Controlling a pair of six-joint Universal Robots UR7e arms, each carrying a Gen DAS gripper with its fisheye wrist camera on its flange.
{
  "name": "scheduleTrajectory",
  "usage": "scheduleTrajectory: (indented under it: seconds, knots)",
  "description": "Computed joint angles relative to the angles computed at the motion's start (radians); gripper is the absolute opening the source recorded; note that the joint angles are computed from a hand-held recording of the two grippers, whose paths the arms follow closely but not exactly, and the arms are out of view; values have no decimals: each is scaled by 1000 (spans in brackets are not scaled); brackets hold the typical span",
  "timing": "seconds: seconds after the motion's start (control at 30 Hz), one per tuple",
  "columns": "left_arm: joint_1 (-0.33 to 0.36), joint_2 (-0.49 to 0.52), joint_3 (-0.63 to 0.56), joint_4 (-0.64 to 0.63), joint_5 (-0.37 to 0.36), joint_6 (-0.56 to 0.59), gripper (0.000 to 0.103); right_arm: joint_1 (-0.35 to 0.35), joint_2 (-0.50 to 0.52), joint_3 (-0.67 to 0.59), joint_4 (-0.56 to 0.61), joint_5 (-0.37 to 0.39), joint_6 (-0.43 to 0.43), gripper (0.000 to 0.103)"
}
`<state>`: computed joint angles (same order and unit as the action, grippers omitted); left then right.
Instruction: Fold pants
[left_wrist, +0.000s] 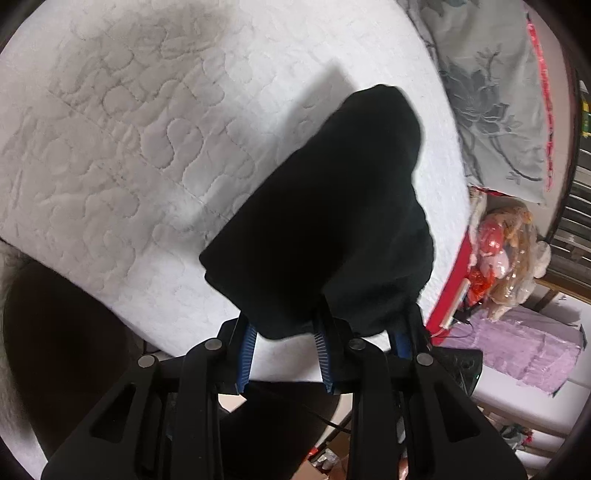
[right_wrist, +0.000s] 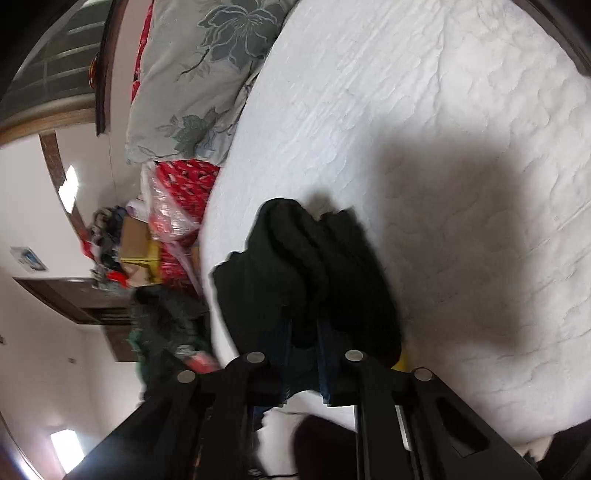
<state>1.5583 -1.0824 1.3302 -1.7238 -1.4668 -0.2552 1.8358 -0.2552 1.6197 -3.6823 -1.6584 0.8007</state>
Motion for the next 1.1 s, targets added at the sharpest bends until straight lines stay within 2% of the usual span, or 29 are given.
scheduleTrajectory:
  seconds: [0.1,0.17,0.2,0.3,0.37,0.47,0.53,0.57,0.63,0.67,0.7,0.73,0.77,0.8,0.93,1.03,1.1]
  knots:
    - [-17,-15,24,-10,30,49,27,20,-31,64,-64,-7,-33,11]
    - [-19,-8,42,-17,61,58,27,6,-30,91,-75,2,-3,11]
    - [-14,4,41,-8,68,54,27,-1,-29,102,-63,-20,4,11]
    - [9,36,19,29,52,32,27,-33,-7,113,-58,-39,46,11]
    - [12,37,12,34,45,50,27,-35,-6,106,-43,-50,18,11]
    - [-8,9,11,46,60,114,27,-17,-39,96,31,-56,-24,22]
    - [-26,-26,10,61,52,176,27,-5,-69,110,42,-64,-38,37]
    - [-32,-36,2,66,38,196,26,2,-80,117,31,-73,-48,41]
    - [-45,-52,-18,44,23,244,27,25,-102,117,3,-132,-82,57]
    - [-56,-53,-28,7,32,270,27,33,-110,113,-1,-157,-105,61]
    - [-67,-47,-37,-34,53,300,32,39,-114,99,11,-178,-128,67]
    - [-75,-34,-53,-63,74,323,37,42,-115,75,43,-196,-145,70]
    - [-83,-18,-64,-92,93,344,49,42,-110,44,82,-206,-161,70]
    - [-88,-1,-72,-115,113,364,52,41,-105,20,113,-210,-173,70]
    - [-91,63,-95,-153,192,408,52,43,-64,-76,237,-256,-209,70]
    - [-83,92,-104,-156,197,419,52,42,-38,-122,278,-287,-226,70]
    - [-81,112,-112,-165,184,403,52,31,-24,-135,278,-272,-240,68]
